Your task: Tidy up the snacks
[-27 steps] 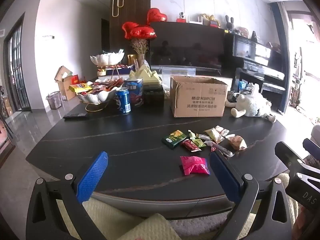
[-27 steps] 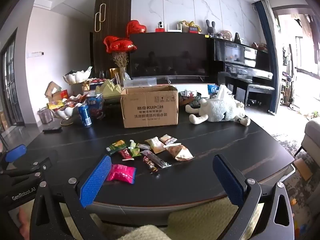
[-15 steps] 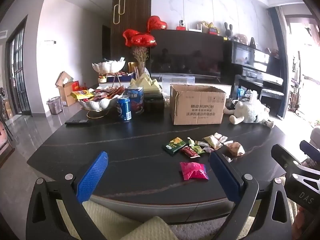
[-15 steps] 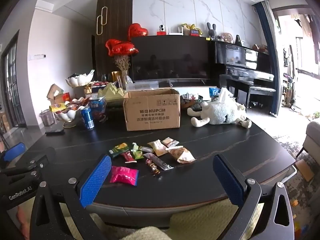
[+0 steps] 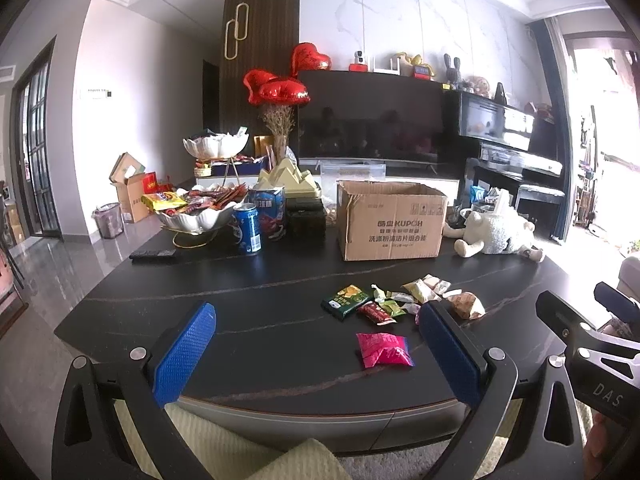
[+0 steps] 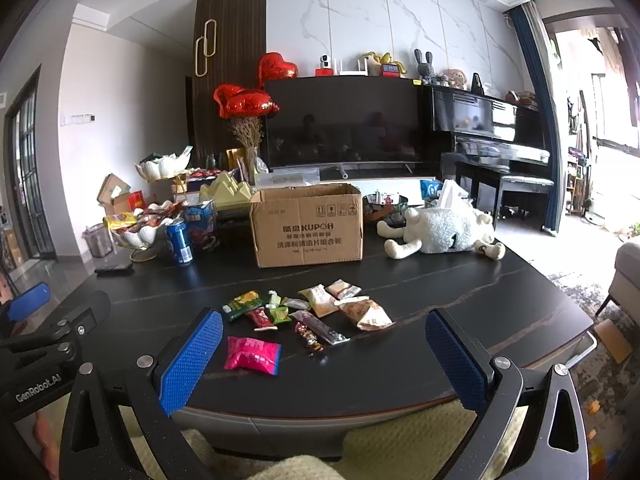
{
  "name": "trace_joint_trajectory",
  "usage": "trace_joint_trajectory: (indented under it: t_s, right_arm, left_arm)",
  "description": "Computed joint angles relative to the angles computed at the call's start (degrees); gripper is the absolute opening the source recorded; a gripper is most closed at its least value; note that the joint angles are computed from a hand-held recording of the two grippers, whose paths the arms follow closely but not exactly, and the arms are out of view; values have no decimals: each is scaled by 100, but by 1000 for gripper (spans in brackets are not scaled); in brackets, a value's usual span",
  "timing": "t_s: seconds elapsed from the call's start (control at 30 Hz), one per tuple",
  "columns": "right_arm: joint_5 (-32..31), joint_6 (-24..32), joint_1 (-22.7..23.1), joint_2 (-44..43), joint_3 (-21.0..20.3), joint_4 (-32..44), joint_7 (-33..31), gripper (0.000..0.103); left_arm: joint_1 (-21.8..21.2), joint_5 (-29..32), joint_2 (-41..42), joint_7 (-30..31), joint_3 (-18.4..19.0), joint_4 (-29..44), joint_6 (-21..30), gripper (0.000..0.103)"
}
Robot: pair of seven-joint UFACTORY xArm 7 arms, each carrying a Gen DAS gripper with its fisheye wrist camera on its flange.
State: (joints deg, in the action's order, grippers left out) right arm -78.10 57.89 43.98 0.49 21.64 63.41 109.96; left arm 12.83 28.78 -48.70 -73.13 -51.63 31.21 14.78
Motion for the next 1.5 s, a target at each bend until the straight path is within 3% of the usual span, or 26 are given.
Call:
trace_joint_trajectory:
  t_s: [1.5]
  right_arm:
    - [-53,19,-7,-63,42,-86,88,103]
  left_arm:
    - [-7,-18,-86,-6,-18,-5,-10,103]
